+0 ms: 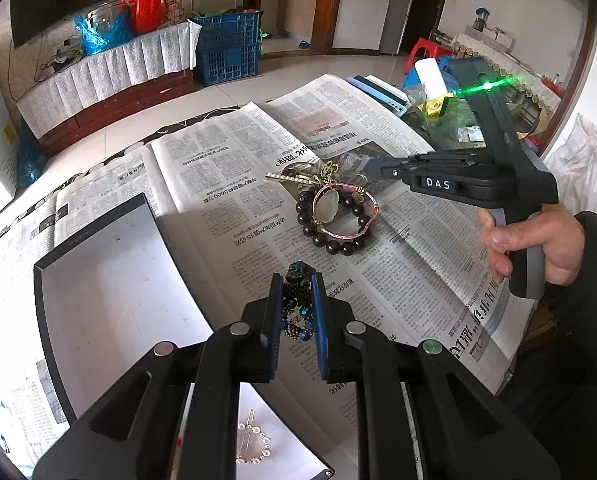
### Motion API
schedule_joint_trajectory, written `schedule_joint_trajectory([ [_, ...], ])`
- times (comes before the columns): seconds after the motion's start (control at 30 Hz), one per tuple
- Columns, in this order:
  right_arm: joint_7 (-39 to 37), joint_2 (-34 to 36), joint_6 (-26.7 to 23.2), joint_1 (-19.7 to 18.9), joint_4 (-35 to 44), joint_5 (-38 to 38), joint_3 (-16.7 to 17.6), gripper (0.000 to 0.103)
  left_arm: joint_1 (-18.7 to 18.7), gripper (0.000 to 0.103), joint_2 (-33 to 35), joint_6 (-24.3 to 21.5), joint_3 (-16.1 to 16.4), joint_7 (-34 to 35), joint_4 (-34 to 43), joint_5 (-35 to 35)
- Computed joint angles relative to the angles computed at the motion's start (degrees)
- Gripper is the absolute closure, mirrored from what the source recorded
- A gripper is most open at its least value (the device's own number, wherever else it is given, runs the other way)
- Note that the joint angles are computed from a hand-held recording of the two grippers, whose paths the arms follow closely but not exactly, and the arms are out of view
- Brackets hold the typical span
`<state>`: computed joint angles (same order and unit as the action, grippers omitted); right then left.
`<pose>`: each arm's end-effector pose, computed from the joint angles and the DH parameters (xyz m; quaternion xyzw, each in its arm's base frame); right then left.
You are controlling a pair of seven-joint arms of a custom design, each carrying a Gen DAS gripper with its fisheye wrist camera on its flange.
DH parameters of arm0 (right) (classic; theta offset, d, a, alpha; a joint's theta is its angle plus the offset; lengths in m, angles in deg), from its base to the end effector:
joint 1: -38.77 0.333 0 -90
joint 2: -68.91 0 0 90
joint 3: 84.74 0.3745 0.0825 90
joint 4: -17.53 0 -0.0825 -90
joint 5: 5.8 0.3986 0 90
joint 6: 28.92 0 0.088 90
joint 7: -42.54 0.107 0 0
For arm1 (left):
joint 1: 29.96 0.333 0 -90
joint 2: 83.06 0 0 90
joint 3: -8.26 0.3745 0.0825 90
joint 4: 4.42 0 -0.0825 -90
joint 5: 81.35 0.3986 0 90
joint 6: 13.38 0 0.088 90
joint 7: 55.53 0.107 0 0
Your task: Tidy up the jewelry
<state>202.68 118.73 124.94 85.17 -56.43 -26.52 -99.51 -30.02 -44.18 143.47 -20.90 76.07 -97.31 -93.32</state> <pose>0.6721 0.5130 0.3204 -0.5821 0.7446 -0.1729 0.2771 0.7177 -0.2956 0.3553 -0.3199 0.8939 -0.3075 0.0630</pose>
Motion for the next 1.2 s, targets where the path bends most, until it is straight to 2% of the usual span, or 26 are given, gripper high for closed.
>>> schedule_joint_trajectory([
  [0.03, -0.6, 0.0, 0.2, -0.8, -0.3, 0.9, 1.1, 0.084, -0.1, 0.089, 0.0, -0.1, 0.1, -0.1, 0.0, 0.1],
  [0.13, -1.8, 0.2, -1.1, -1.0, -0.2, 1.6, 1.7, 0.082, -0.1, 0.089, -0.1, -0.2, 0.1, -0.2, 0.1, 0.2],
  [0.3, -2.0, 1.7, -2.6, -1.8, 1.2, 3.5, 2.7, 0.071, -0.1, 0.089, -0.1, -0.4, 0.1, -0.1, 0.0, 0.3],
  [0.43, -1.3, 2.8, 0.6, -1.2, 1.5, 3.2, 1.6, 0.069, -0.3, 0.089, -0.2, -0.6, 0.3, -0.2, 0.0, 0.4],
  [0.53, -3.4, 4.1, 0.4, -1.3, 3.3, 3.9, 2.0, 0.085, -0.6, 0.089, 0.0, -0.8, 0.7, -0.5, 0.3, 0.5],
  [0.6, -3.8, 3.9, 1.4, -1.4, 2.8, 4.5, 2.0, 0.086, -0.6, 0.089, 0.0, -0.8, 0.7, -0.6, 0.4, 0.5],
  [0.63, -3.8, 3.6, 1.8, -1.1, 2.4, 4.5, 1.6, 0.090, -0.5, 0.089, -0.1, -0.7, 0.7, -0.6, 0.3, 0.5],
  [0.83, -0.5, 0.9, 5.5, 1.7, -1.7, 3.4, -2.5, 0.091, -0.4, 0.089, -0.1, -0.6, 0.4, -0.5, 0.2, 0.4],
  [0.87, 0.1, 0.6, 5.9, 2.0, -2.2, 3.3, -3.0, 0.101, -0.4, 0.089, -0.1, -0.5, 0.4, -0.5, 0.3, 0.4],
  [1.03, 2.4, -0.6, 8.5, 3.6, -3.9, 2.3, -5.5, 0.101, -0.4, 0.089, -0.1, -0.4, 0.5, -0.6, 0.2, 0.4],
  [1.2, 1.7, -1.1, 8.1, 3.9, -4.1, 1.9, -5.5, 0.101, -0.2, 0.089, -0.3, -0.2, 0.4, -0.6, 0.0, 0.4],
])
